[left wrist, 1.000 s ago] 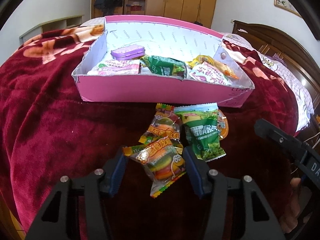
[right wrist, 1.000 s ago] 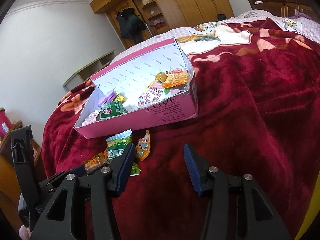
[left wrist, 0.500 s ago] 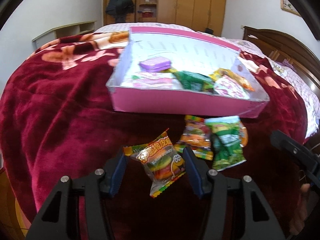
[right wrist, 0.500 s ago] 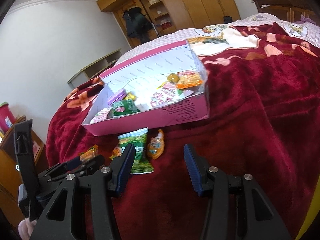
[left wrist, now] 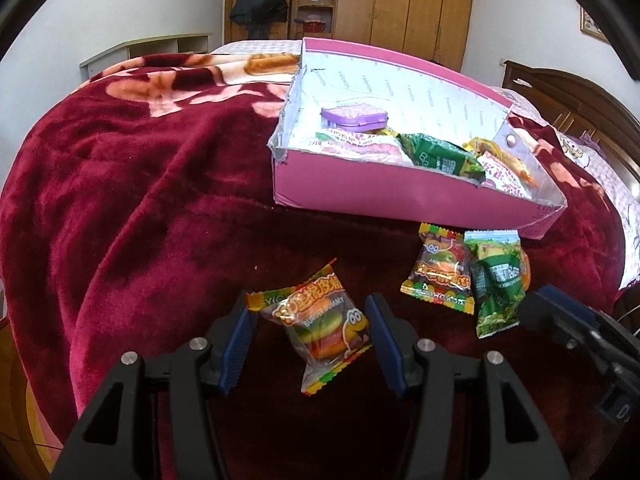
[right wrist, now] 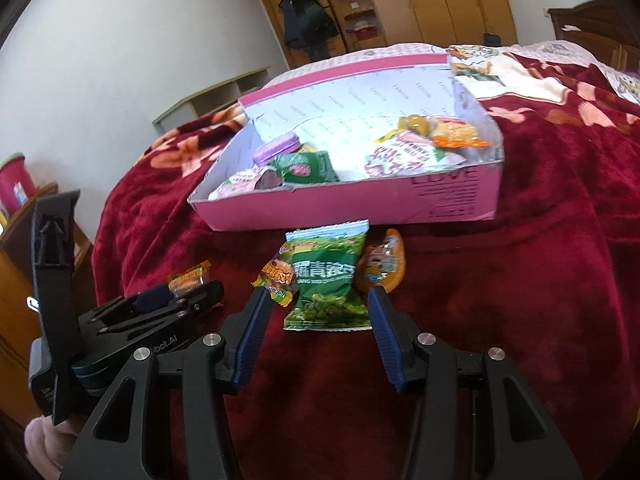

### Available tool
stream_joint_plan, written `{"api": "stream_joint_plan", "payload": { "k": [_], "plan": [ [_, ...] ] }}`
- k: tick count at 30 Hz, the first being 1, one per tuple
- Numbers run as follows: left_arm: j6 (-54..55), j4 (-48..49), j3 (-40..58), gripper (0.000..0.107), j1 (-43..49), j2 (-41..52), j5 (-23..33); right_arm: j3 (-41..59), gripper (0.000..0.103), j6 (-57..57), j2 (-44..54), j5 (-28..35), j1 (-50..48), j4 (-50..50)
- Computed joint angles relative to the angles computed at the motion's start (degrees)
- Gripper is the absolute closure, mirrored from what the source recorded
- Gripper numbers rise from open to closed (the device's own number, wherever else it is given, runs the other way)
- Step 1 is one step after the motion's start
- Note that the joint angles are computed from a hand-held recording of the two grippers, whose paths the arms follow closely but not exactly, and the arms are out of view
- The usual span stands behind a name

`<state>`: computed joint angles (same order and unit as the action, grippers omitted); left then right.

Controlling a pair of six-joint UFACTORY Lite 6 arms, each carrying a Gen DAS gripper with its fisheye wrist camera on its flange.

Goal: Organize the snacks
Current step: 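Grasp the rainbow gummy bag with the left tool while the right tool grasps the green pea bag, then carry the gummy bag and green pea bag into the pink box and open both tools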

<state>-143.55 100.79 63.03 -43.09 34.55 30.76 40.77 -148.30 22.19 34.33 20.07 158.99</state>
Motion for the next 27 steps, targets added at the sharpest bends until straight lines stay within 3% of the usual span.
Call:
{"api": "stream_joint_plan", "payload": {
  "k": [8, 18, 27],
  "plan": [
    [-4.50, 4.75, -0.83, 0.048, 0.73, 0.51, -0.09, 5.56, 0.051, -5.95, 6.35, -1.75, 2.57, 7.54],
    [-4.83, 5.12, -0.12, 0.049, 0.92, 1.73, -0.13, 5.59, 0.062, -6.65, 7.73, 0.10, 2.29, 8.37],
    [-7.18, 6.28, -2.25, 0.063, 0.99, -0.19, 0.01, 2.37, 0.064, -9.22, 5.07, 2.12, 2.85, 10.69]
  ]
}}
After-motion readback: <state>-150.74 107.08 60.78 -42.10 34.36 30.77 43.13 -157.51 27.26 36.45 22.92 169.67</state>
